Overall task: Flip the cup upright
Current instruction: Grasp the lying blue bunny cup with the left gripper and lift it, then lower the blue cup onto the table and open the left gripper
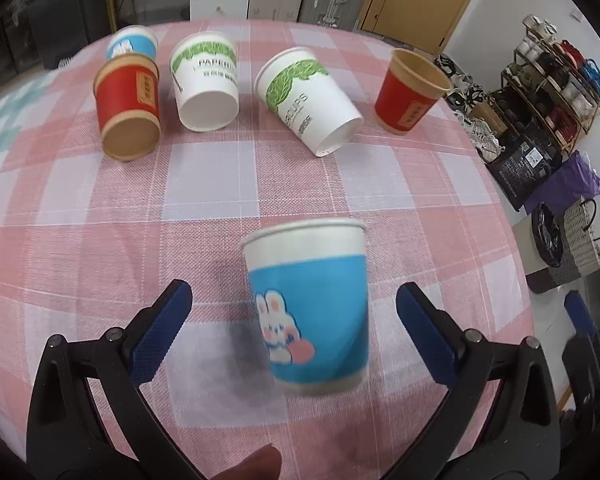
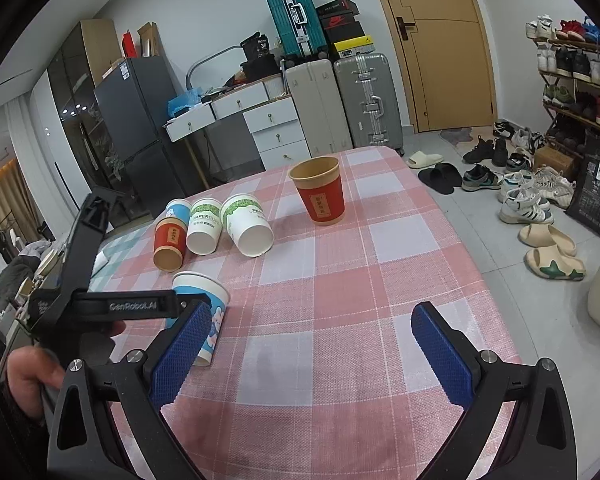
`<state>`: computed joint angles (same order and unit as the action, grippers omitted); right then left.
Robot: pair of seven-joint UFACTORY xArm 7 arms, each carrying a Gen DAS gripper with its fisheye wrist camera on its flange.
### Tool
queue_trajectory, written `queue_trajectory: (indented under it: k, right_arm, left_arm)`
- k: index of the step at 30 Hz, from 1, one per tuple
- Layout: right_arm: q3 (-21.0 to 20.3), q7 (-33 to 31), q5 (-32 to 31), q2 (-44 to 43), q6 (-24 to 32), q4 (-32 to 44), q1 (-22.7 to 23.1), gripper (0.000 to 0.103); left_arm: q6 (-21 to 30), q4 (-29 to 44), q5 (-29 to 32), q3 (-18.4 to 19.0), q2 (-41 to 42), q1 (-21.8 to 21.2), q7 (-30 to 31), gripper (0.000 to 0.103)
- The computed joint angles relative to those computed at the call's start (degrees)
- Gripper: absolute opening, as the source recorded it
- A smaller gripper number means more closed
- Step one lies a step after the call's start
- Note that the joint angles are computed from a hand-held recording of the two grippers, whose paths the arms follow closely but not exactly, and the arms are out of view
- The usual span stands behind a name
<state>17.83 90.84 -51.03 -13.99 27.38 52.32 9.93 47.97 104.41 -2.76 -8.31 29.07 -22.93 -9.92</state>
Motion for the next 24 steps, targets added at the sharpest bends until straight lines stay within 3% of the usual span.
queue_trajectory:
  k: [2,3,4,7,11,17,24]
  right_arm:
    - [-0.14,0.78,-0.36,0.11,-0.88,-0.41,-0.28,0.102]
    - [-0.32,1.03,-0.42,0.08,-1.45,-0.62,-0.41,0.102]
    - [-0.45,1.11,-0.37,0.07,-1.93,-0.79,-0.49,0.102]
    - [0.07,1.04,-0.50,-0.03,-1.53,-0.40,-0.42,0.102]
    - [1.14,1.70,-0.66,-0.87,-0.29,0.40,0.02,0.102]
    - [3.40,1.54,-1.14,0.20,3.06,4.04,2.04,0.102]
    - [4.54,3.54,-3.23,3.35,6.24,8.42,6.99,0.102]
  left_arm:
    - [3.44,5.17,1.00,0.68,3.72,-0.64,-0.90,0.093]
    - [4.52,6.72,0.74,0.52,4.97,-0.44,-0.45,0.073]
    - [5.84,7.97,0.07,0.17,5.86,-0.04,0.23,0.065]
    - [6.79,9.45,-4.12,-1.86,6.61,2.09,3.74,0.063]
    - [7.19,8.30,-6.88,-1.96,4.64,3.40,5.88,0.062]
    - [5.54,-4.06,-11.25,-1.89,-7.98,7.28,10.84,0.062]
    - [7.93,-18.53,-15.59,0.91,-25.36,11.35,17.00,0.062]
